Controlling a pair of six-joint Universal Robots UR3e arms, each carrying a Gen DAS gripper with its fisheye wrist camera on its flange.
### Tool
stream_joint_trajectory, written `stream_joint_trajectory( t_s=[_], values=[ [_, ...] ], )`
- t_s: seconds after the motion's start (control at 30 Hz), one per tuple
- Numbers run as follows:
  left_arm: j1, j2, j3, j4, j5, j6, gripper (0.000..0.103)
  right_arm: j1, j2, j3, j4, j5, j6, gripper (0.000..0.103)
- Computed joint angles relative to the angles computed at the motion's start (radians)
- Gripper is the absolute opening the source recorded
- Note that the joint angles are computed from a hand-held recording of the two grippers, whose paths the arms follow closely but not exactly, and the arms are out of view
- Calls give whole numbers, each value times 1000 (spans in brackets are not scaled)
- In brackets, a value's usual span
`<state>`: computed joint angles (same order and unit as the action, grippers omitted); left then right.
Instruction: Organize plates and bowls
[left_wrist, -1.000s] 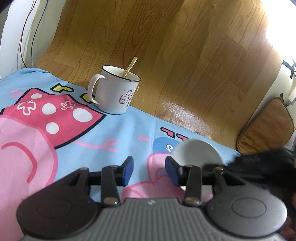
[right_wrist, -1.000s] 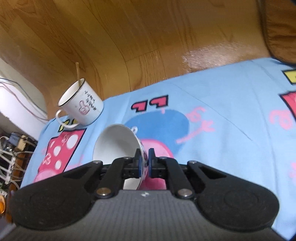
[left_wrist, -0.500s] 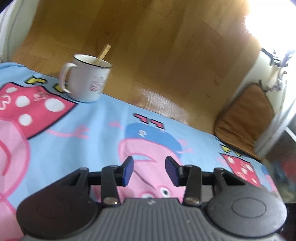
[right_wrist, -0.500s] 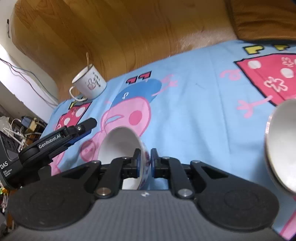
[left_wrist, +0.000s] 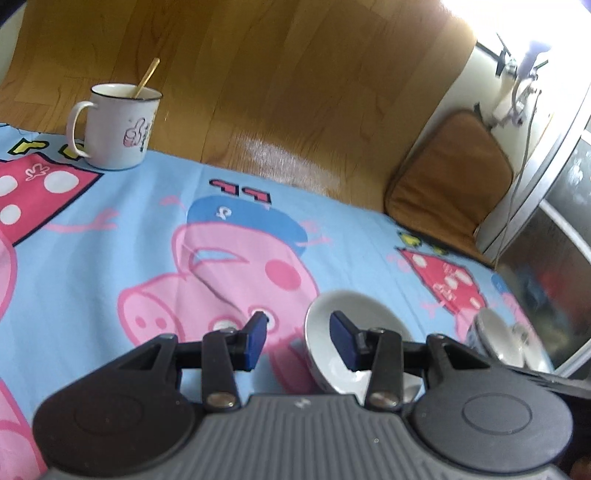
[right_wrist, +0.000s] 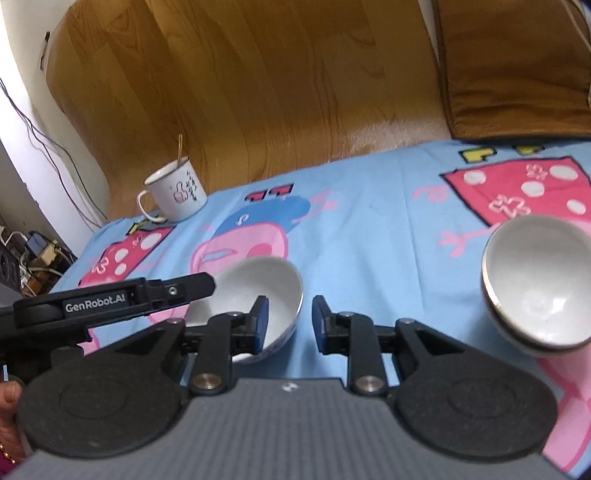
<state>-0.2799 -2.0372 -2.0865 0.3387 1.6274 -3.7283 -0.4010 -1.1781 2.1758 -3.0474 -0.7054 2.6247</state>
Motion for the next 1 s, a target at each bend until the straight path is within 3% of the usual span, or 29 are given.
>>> stream_joint_trajectory(
  t_s=[0.07, 0.13, 0.17, 0.5, 0.83, 1.0],
  values=[
    [-2, -13, 19, -33, -7, -4, 29, 3, 4, -9, 37, -2, -6, 27],
    [5, -20, 23, -44, -40, -4, 11, 5, 8, 4, 19, 2, -7, 21],
    [1, -23, 18, -28, -42, -8, 10, 1, 2, 26, -11, 9, -15, 20],
    [-82, 0, 145, -120, 15, 2, 10, -110, -7, 195, -348, 95, -26, 13],
    [-186, -193, 610, -360, -34, 60, 10, -349, 42, 281, -606, 190, 28, 13],
    [-225, -337, 890, -523, -54, 85, 11, -420, 83, 257, -635, 189, 72, 13]
  ],
)
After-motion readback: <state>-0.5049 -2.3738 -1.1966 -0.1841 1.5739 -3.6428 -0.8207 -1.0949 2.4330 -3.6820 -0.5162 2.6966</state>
